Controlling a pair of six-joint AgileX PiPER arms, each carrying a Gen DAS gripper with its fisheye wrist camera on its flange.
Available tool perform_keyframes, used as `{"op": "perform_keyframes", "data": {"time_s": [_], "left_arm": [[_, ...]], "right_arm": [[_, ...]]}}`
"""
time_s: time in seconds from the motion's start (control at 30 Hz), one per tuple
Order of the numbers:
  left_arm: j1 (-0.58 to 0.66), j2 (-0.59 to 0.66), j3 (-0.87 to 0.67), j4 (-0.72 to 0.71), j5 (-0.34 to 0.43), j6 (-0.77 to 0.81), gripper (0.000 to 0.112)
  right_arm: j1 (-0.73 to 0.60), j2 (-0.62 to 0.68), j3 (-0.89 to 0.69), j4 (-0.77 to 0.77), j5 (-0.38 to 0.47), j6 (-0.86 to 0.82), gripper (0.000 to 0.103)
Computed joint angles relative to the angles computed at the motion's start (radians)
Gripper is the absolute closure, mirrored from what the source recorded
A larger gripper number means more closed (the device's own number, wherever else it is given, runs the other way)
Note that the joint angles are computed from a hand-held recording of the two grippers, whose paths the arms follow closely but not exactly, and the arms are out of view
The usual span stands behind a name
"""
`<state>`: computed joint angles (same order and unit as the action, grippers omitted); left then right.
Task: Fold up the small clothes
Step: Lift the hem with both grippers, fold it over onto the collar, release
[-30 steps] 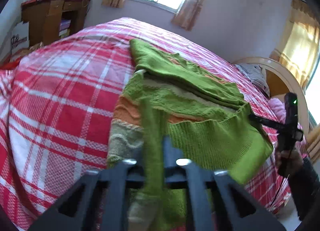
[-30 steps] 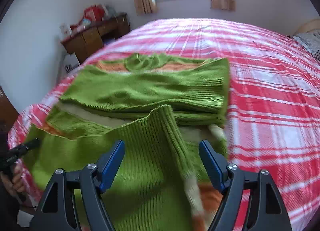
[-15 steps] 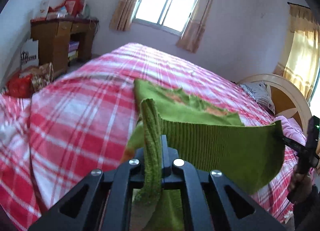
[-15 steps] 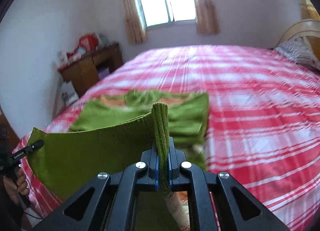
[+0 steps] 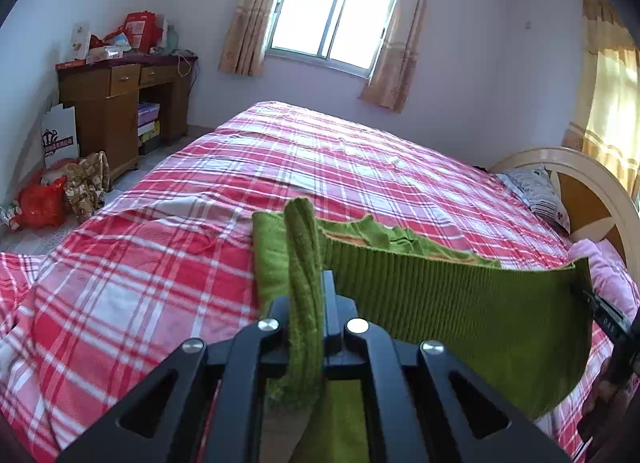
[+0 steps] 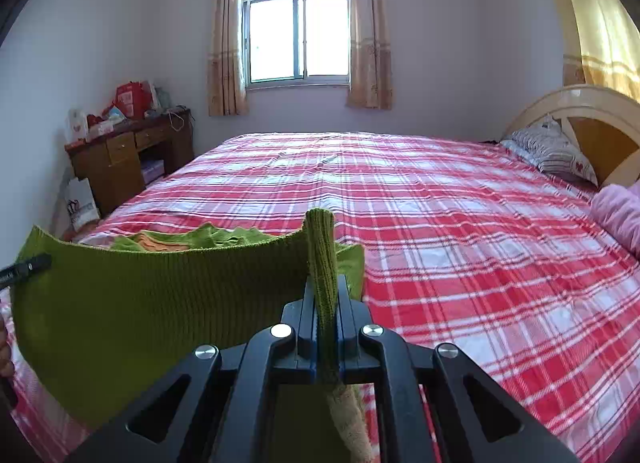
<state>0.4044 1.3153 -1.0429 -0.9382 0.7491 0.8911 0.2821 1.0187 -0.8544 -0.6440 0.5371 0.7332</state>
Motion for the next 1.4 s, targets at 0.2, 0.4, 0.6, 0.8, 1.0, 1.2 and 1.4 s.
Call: {"op": "perform_keyframes", "data": {"time_s": [0.2,0.4,0.6,0.8,1.0,1.2,1.4], "left_arm": [[-0.109,0.111,-0.103,0.12,-0.077,-0.163,0.107],[-0.174,0.245,-0.25,0.22,-0.113,-0.305,0.107],[-0.238,0.39,-0.413,0.338,-0.171,-0.463,0.107],[-0.323,0.548,-0.537,0.631,-0.207,-0.762,0.107],[-0.372,0.629,-0.661,0.879,-0.097,-0.991,0.098],[-0.314,0.649,-0.716,0.766,-0.006,-0.966,0.065],[-0.256,0.412,-0.511,0.731,-0.032,-0.809,0.047]], "right_arm": [[-0.079,0.17,-0.106,0.042,-0.054,-0.081,0.098],[-0.149,0.351,-0.246,0.131,-0.089,-0.172,0.098],[-0.172,0.556,-0.444,0.154,-0.069,-0.215,0.098],[-0.167,0.778,-0.6,0.028,-0.022,-0.13,0.098],[-0.174,0.846,-0.662,0.09,0.022,-0.192,0.097],[-0.196,0.943,-0.807,0.24,0.169,-0.348,0.094],[-0.34,0.662,-0.485,0.52,-0.14,-0.391,0.093]]}}
